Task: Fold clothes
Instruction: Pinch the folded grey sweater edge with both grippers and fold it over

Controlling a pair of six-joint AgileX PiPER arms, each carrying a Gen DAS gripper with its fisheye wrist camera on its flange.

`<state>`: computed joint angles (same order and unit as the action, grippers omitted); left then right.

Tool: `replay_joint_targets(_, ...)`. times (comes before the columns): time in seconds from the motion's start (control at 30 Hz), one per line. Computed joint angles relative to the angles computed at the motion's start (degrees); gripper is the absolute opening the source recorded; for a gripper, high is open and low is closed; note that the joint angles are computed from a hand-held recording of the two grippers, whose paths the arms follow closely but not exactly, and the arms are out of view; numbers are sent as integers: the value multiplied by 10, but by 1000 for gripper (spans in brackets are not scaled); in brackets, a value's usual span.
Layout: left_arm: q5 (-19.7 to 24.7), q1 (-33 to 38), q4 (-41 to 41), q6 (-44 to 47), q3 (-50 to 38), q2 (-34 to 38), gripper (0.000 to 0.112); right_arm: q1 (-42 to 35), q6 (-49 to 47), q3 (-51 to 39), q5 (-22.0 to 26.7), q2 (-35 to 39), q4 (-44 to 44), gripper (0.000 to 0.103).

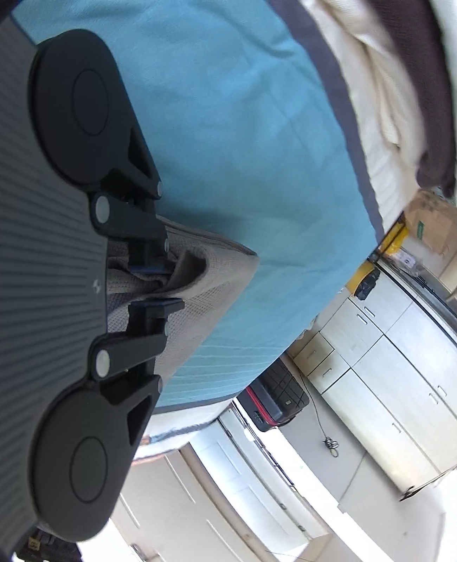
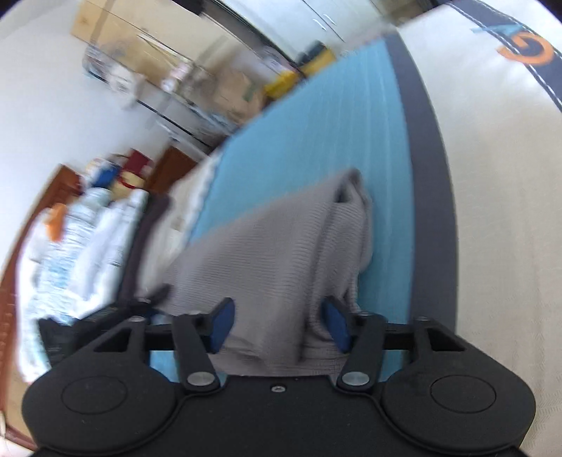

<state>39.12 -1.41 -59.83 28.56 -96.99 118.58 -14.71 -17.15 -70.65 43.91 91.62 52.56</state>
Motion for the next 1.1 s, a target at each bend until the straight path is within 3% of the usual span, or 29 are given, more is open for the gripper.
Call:
replay_joint_targets(0.03, -3, -2, 1, 4, 4, -6, 11, 7, 14, -5, -9, -1, -28, 16)
replay_joint_targets(0.1, 1, 0, -21, 22, 16, -17, 11, 16, 21, -1, -35, -15, -61, 9)
replay_joint_targets(0.17, 17, 11, -63, 40, 32, -29, 11, 16, -16, 13, -55, -42, -49, 9)
replay_joint_targets(0.23, 20, 13, -50, 30, 38, -39, 13, 15, -7, 3, -46, -52, -74, 8)
replay_joint_targets(0.33, 30, 8, 28, -17, 28, -41, 17, 29, 80, -31, -28, -40, -190, 13)
replay_joint_targets(0.37, 23, 8, 38, -25, 34, -44, 23, 36, 98, -30, -31, -42, -215, 17)
replay_joint_targets(0.43, 4, 8, 51, -39, 51, -51, 38, 52, 134, -37, -34, -42, -260, 19)
replay_joint_targets(0.53, -20, 14, 30, -38, 64, -54, 42, 78, 194, -30, -54, -58, -333, 28)
replay_joint_targets(0.6, -36, 15, 18, -27, 68, -55, 42, 76, 177, -6, -75, -73, -312, 28)
replay_joint_targets(0.7, -47, 15, -20, 15, 72, -51, 33, 57, 87, 9, -86, -68, -202, 28)
replay_joint_targets(0.73, -46, 12, -22, 22, 71, -51, 11, 55, 74, 1, -76, -56, -182, 29)
replay_joint_targets(0.77, -46, 9, -22, 26, 70, -51, 7, 53, 61, -7, -65, -45, -163, 27)
replay_joint_targets(0.8, -45, 6, -21, 31, 69, -50, 6, 54, 63, -18, -54, -30, -164, 10)
replay_joint_targets(0.87, -48, 0, -11, 30, 73, -58, 6, 60, 65, -8, -76, -39, -177, 9)
replay_joint_targets(0.93, -54, -1, -11, 36, 97, -84, 6, 45, 20, 10, -87, -63, -130, 9)
replay_joint_targets(1.03, -4, 27, -74, 90, 129, -121, 6, 0, -35, 20, -66, -82, -38, 8)
replay_joint_targets(1.1, 30, 30, -39, 71, 119, -123, 6, -15, -4, 3, -32, -73, -53, 8)
